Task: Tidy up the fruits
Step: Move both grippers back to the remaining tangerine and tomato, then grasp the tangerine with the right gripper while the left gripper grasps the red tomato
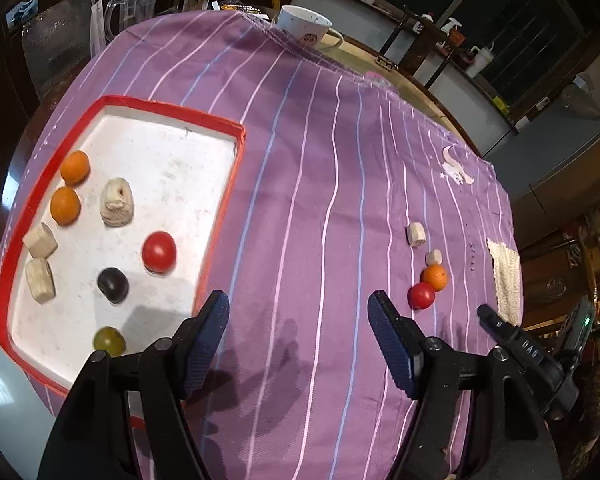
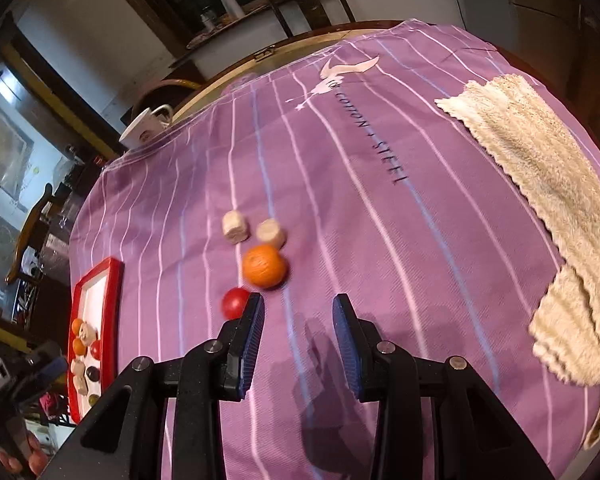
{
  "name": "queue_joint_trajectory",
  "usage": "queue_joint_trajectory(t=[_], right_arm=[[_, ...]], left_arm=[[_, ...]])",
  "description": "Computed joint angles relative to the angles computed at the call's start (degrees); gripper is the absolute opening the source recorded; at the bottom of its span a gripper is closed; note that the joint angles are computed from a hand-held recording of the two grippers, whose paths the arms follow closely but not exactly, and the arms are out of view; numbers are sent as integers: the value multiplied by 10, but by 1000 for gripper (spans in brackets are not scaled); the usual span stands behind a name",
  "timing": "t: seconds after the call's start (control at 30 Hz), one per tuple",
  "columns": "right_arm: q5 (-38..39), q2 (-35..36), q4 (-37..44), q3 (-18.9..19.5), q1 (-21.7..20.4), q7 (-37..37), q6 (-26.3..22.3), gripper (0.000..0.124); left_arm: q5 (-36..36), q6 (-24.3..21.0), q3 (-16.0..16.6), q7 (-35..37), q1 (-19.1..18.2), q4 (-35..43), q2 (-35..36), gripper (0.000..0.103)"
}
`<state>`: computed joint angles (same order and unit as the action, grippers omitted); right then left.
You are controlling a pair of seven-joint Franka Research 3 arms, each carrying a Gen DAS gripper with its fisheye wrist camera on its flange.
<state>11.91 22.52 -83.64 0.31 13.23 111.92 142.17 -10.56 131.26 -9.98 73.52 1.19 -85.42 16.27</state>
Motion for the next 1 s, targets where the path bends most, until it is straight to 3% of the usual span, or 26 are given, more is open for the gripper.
queue_joint_trajectory(t=[0.2,0.33,0.43,0.57,0.7,0.83,1.0], right_arm=[[44,94,135,28,-20,-90,-63,39],[43,164,237,27,-12,-98,-110,39],[1,206,305,2,8,-76,-142,41],[-2,250,376,9,-1,-72,-190,41],[10,244,356,19,-7,-93,-176,39],[42,200,274,29,-23,-114,-131,39],[68,141,183,23,-39,-115,-91,39]], left_arm=[[23,-5,-4,-14,-18,1,10,71],[39,1,-7,-11,-28,-11,7,71],[46,5,-9,-8,-33,-15,8,71],[48,0,-12,-6,-40,-8,19,71],[49,-15,-18,-4,-48,22,44,71],[68,-26,-22,4,-64,63,76,71],[95,-57,-32,44,-93,174,159,71]])
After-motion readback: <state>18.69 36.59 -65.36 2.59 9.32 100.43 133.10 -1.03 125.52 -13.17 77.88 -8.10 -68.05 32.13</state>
